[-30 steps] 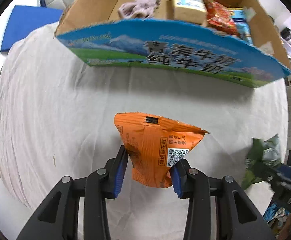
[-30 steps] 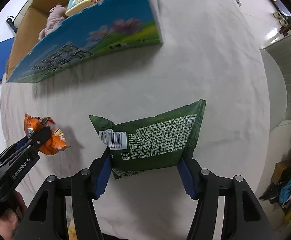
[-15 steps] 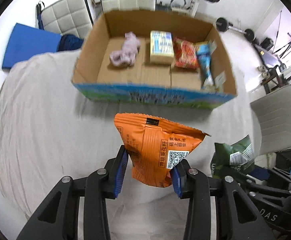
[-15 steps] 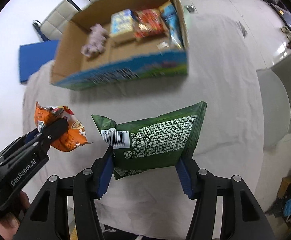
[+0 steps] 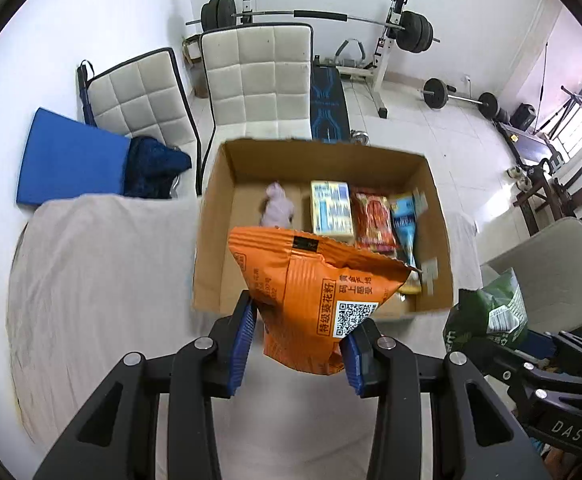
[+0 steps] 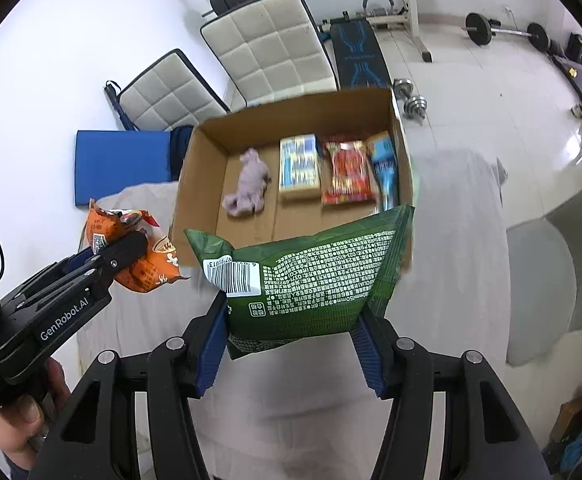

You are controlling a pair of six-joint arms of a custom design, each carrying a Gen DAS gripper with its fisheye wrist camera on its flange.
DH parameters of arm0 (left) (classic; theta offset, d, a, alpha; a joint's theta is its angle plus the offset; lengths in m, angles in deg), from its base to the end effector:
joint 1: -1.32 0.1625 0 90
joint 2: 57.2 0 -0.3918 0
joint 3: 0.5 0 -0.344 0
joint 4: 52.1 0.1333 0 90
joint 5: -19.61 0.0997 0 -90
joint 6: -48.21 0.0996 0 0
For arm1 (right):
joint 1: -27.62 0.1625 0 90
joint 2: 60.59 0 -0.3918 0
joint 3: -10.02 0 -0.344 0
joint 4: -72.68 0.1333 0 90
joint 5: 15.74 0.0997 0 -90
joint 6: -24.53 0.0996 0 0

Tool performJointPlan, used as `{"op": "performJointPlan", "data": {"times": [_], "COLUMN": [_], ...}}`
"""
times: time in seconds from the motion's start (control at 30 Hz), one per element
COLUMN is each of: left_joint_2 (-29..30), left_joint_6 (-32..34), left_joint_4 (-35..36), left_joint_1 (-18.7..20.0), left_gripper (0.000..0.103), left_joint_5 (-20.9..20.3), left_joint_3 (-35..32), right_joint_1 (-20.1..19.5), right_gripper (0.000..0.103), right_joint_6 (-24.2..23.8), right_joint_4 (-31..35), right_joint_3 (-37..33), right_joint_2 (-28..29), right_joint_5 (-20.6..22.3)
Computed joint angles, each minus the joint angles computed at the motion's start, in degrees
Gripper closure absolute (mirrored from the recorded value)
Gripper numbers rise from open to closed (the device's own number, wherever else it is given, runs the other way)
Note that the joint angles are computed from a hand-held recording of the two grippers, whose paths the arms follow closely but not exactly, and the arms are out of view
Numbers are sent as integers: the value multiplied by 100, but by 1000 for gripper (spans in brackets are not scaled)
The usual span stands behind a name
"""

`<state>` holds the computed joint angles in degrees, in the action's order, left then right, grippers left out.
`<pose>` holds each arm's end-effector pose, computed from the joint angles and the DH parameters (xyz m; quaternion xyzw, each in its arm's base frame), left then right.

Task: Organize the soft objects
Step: 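Carry both bags into the box and open both tools to drop them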

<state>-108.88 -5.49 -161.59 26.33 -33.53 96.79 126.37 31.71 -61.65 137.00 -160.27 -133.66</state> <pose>-0.4059 -0.4024 0.1086 0.1620 0.9127 -0.1556 0.3414 0.1406 -0.3435 0.3360 -0.0226 -0.9602 0.1754 0.2164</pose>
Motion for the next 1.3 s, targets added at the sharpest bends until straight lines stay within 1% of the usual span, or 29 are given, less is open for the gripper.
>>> {"op": "performJointPlan", "data": {"times": [0.13, 0.4, 0.5, 0.73, 0.8, 0.9, 1.03, 1.1, 1.17, 1.23, 1.3], "left_joint_2": [260, 726, 876, 1278, 1397, 1524, 1656, 1722, 1830, 1935, 1966], "left_joint_6": [286, 731, 797, 907, 918, 951, 1051, 1077, 1088, 1030, 1014], "left_joint_4": [-1, -60, -78, -44, 31, 81, 123, 161, 326, 550, 557], "left_joint_1": [289, 771, 953, 1396, 1475, 1590, 1681, 1721, 1770, 1806, 1839], "left_gripper": [67, 67, 67, 67, 67, 67, 67, 65, 65, 64, 64], "left_joint_5": [156, 174, 53, -426, -437, -563, -655, -643, -678, -691, -741], "left_joint_3": [-368, -849, -934, -1142, -1213, -1299, -1385, -1441, -1570, -1696, -1699], "right_joint_1": [-36, -340, -496, -867, -957, -1068, -1128, -1166, -1227, -1223, -1254], "right_gripper": [44, 44, 44, 44, 44, 44, 43, 42, 39, 39, 38], "right_joint_6": [-83, -284, -361, -348, -335, -323, -300, -306, -283, -279, -270], "right_joint_4": [-174, -559, -727, -979, -1031, -1097, -1223, -1304, -1211, -1286, -1268], "right_joint_3": [-338, -719, -765, -817, -820, -823, -830, -832, -914, -941, -977], "right_joint_2": [465, 1276, 1564, 2192, 2341, 2538, 2741, 2827, 2956, 3075, 3161], "right_joint_5": [-90, -107, -137, -220, -205, -198, -278, -307, -289, -441, -483]}}
